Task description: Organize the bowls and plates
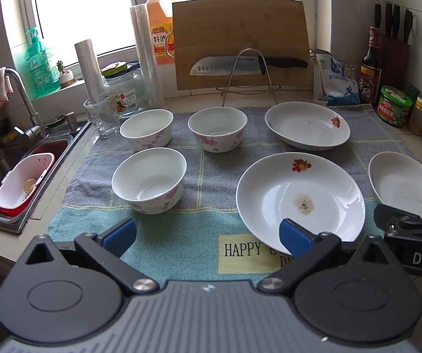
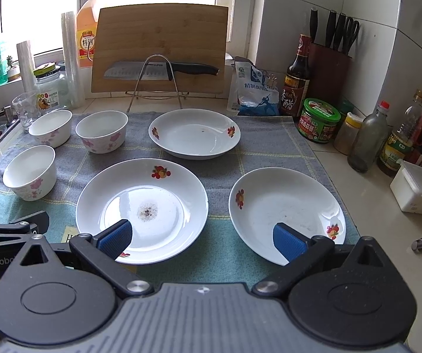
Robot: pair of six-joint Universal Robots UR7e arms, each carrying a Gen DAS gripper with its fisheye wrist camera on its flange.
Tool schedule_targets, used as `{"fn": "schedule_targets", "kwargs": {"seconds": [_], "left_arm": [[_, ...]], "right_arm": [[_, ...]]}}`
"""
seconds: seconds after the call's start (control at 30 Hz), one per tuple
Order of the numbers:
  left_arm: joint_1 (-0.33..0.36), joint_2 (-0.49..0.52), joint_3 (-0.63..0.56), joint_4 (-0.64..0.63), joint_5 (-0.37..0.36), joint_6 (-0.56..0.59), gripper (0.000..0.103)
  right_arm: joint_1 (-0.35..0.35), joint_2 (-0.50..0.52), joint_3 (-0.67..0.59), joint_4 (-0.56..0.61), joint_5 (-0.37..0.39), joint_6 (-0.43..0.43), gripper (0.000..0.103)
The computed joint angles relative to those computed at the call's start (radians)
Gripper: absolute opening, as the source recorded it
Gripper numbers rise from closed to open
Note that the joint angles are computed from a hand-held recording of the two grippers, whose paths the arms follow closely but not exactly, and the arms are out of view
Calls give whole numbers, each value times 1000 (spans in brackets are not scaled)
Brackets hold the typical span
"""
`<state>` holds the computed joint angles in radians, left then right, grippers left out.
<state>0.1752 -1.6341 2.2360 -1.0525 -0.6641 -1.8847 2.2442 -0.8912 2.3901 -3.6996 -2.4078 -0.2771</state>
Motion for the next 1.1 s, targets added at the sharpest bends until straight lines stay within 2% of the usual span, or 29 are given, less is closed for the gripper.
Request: {"fn": "schedule_targets", "kwargs": {"seconds": [0.47, 0.63, 0.87, 1.03, 1.1], "left_arm": [[-2, -53, 28, -11, 14, 34, 102], [-6, -107, 52, -27, 26, 67, 102], [-12, -193, 84, -67, 69, 200, 102], [13, -288, 146, -283, 88, 413, 102], [20, -293, 154, -324, 100, 454, 102]], "right_arm": [[32, 49, -23, -25, -54, 23, 103], [50, 71, -34, -40, -72, 27, 103], [66, 94, -39, -139, -50, -34, 103], [82, 115, -36, -236, -98, -79, 103], [80, 112, -26, -272, -116, -106, 103]]}}
